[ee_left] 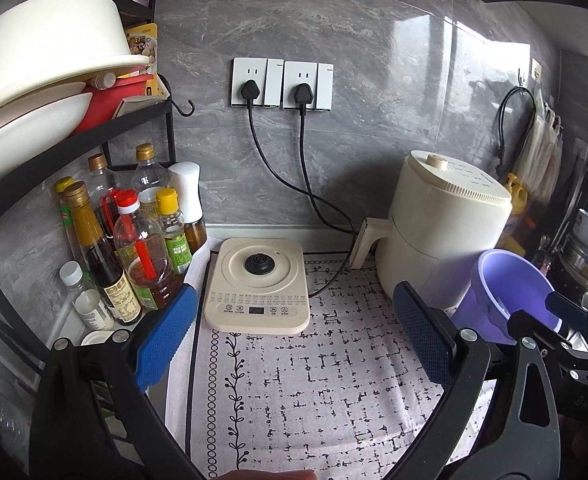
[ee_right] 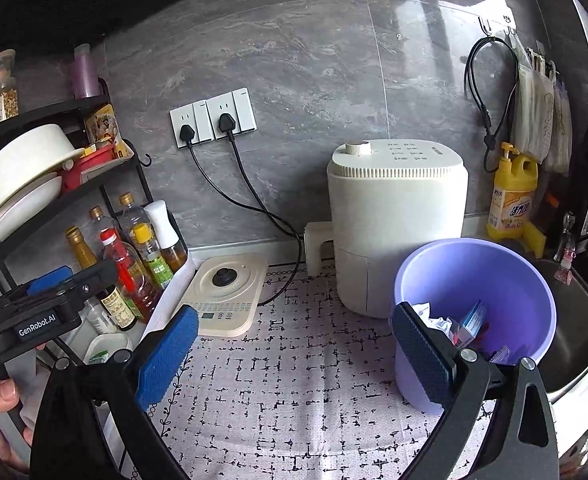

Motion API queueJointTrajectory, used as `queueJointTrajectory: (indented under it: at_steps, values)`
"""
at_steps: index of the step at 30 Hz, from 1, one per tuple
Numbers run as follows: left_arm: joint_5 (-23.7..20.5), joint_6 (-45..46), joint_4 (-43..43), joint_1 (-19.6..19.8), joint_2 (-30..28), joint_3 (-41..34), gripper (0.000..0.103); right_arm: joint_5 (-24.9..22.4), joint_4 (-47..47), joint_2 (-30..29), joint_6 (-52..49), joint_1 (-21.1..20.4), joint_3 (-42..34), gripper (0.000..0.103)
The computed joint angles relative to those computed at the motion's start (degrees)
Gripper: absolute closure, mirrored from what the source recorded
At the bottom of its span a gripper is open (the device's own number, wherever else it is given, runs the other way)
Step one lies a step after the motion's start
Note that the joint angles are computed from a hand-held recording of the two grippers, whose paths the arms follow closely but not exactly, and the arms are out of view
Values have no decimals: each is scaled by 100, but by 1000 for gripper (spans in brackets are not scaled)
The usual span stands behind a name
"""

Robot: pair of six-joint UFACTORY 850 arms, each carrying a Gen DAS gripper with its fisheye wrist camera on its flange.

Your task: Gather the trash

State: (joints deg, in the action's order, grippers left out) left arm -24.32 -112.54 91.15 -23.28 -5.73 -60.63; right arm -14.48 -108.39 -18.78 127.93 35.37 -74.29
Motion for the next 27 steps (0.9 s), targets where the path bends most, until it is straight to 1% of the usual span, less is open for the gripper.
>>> queueJointTrajectory:
  at_steps: [8,16,27]
  values:
    - [-8,68,-114,9,-24,6,6,26,305,-24,-346,22,-25,8]
    - [121,146,-130,53,-92,-48,6,48,429,-66,-486,5,-63,8]
    - [192,189,-141,50,-167,-121,6,-5,259,-79,-302,-15,-57,8]
